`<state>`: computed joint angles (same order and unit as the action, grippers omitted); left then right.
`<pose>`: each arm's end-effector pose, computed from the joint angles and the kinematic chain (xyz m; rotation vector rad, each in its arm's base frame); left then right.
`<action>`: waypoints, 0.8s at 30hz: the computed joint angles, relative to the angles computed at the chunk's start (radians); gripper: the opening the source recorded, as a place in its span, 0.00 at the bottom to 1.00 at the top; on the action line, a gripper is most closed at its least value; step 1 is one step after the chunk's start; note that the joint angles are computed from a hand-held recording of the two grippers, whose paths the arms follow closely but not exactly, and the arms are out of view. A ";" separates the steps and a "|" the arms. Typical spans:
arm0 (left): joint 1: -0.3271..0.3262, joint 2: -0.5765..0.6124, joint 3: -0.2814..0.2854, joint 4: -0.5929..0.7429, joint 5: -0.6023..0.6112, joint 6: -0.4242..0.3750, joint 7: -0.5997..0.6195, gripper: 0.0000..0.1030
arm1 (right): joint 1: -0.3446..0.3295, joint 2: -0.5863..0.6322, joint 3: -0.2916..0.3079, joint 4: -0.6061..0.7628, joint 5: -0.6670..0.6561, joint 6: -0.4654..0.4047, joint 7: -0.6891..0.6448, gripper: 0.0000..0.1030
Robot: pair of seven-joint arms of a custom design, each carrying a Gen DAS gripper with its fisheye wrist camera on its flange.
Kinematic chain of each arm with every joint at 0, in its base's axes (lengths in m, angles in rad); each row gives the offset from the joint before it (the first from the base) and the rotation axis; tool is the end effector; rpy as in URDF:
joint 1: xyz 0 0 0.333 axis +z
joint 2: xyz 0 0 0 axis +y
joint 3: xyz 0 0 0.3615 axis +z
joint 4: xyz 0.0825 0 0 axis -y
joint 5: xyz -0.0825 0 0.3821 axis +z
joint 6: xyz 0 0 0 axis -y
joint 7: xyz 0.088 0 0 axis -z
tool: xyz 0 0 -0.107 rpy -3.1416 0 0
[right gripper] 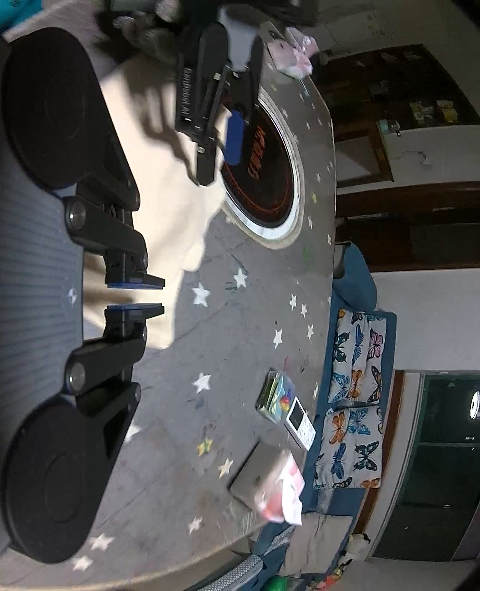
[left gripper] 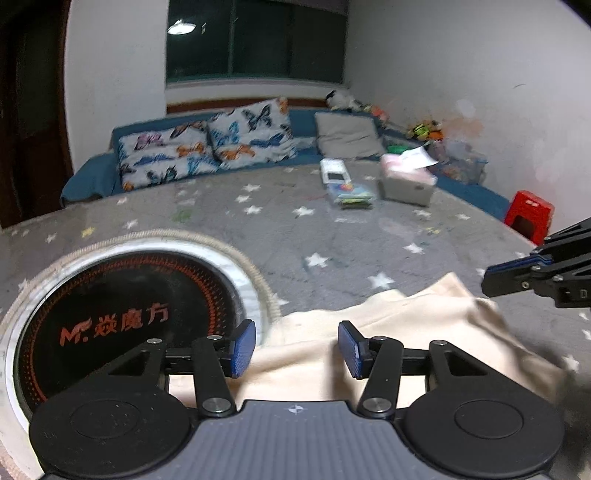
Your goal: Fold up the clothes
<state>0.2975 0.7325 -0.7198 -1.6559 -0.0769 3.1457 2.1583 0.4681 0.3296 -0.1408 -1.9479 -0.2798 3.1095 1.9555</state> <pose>0.7400 -0.1704 0.4007 -1.1843 2.1619 -1.1762 0.6281 0.2491 0.4543 -1.8845 1.4698 -0.6239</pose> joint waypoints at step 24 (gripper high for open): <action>0.362 -0.118 -0.222 -0.331 0.089 0.055 -0.142 0.41 | 0.172 -0.063 -0.125 -0.154 -0.122 0.052 0.087 0.07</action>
<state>0.6595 0.6146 -0.9417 -1.9872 0.0124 3.2008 2.0167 0.6396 0.2663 -0.2658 -2.1017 -0.4018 3.1612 2.0427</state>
